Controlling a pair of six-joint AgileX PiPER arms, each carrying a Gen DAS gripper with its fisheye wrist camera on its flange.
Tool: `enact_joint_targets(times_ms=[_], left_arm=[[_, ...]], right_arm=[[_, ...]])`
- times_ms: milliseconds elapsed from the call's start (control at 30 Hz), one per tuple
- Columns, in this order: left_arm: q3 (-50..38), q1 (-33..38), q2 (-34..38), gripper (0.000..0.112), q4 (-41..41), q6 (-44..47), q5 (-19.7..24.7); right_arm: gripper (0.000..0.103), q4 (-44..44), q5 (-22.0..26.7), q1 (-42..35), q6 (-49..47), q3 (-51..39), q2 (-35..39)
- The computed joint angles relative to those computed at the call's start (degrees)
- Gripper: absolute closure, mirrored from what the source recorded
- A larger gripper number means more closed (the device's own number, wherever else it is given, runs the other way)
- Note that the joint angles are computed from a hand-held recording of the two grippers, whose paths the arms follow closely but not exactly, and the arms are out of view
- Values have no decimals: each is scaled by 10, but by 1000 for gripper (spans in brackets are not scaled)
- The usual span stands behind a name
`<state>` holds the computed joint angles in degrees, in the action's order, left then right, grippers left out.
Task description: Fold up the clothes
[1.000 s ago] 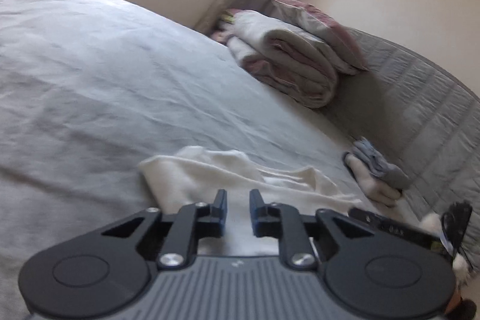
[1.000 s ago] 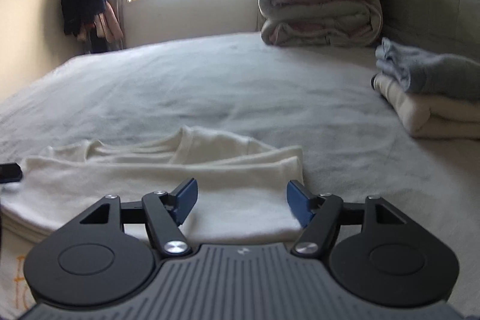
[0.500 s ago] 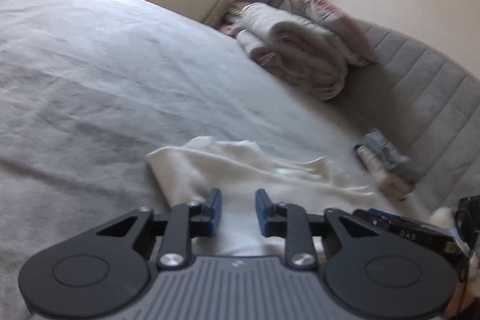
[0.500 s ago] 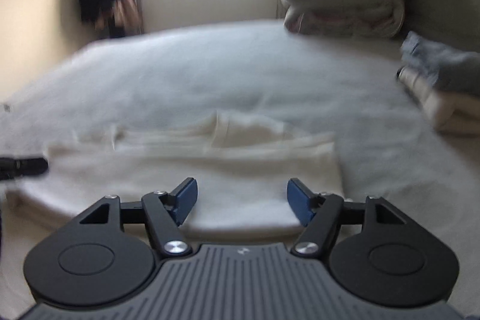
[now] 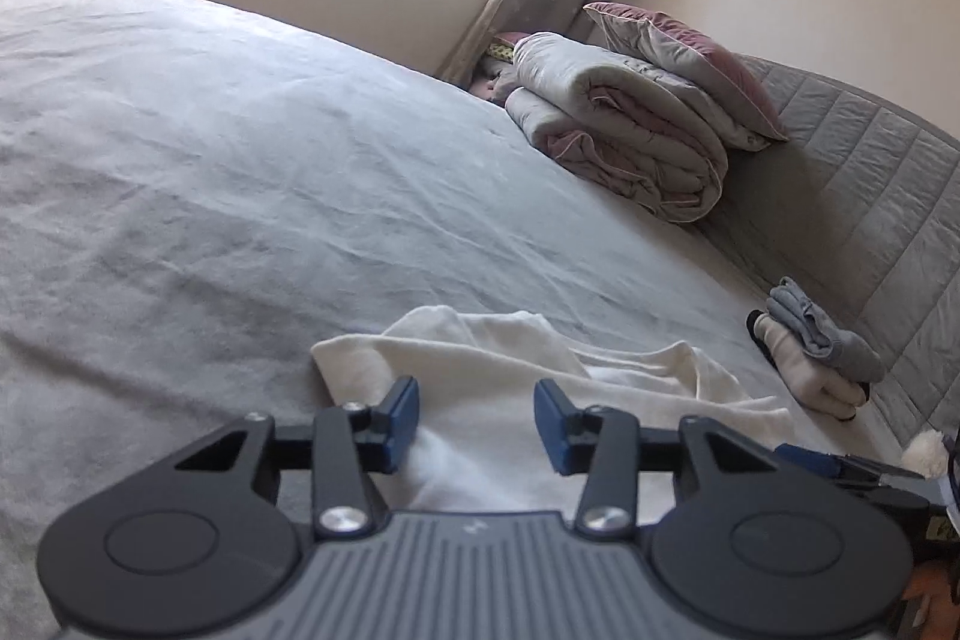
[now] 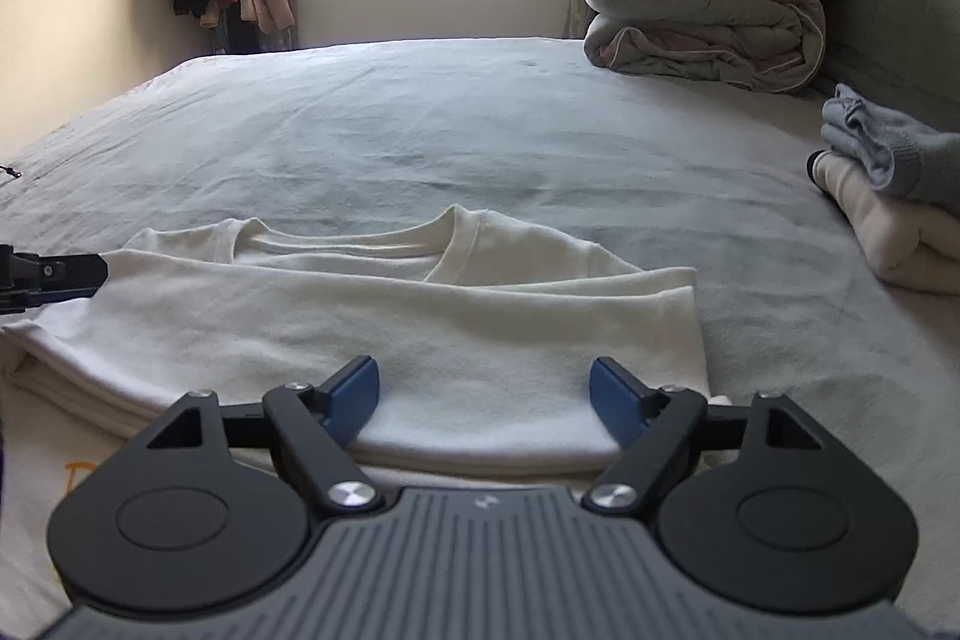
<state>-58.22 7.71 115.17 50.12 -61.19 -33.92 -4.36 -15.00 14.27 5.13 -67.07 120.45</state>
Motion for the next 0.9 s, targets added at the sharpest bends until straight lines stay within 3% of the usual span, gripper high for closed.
enact_joint_targets(times_ms=[200, 333, 467, 800, 900], left_arm=[[-3, 0, 0, 63, 11, -6, -2], [-8, -2, 2, 48, 28, -2, -7], [-10, -10, 0, 40, 33, 11, 1], [-14, -24, -5, 31, 38, 27, 24], [-15, -29, -8, 31, 33, 35, 34]], right_arm=[[18, -23, 0, 0, 21, 1, 0], [13, -57, 3, -1, 47, -3, 3], [10, -25, 8, 4, 8, -6, 5], [5, -18, 20, 8, -5, -16, 10], [2, -62, 32, 6, 38, -27, 14]])
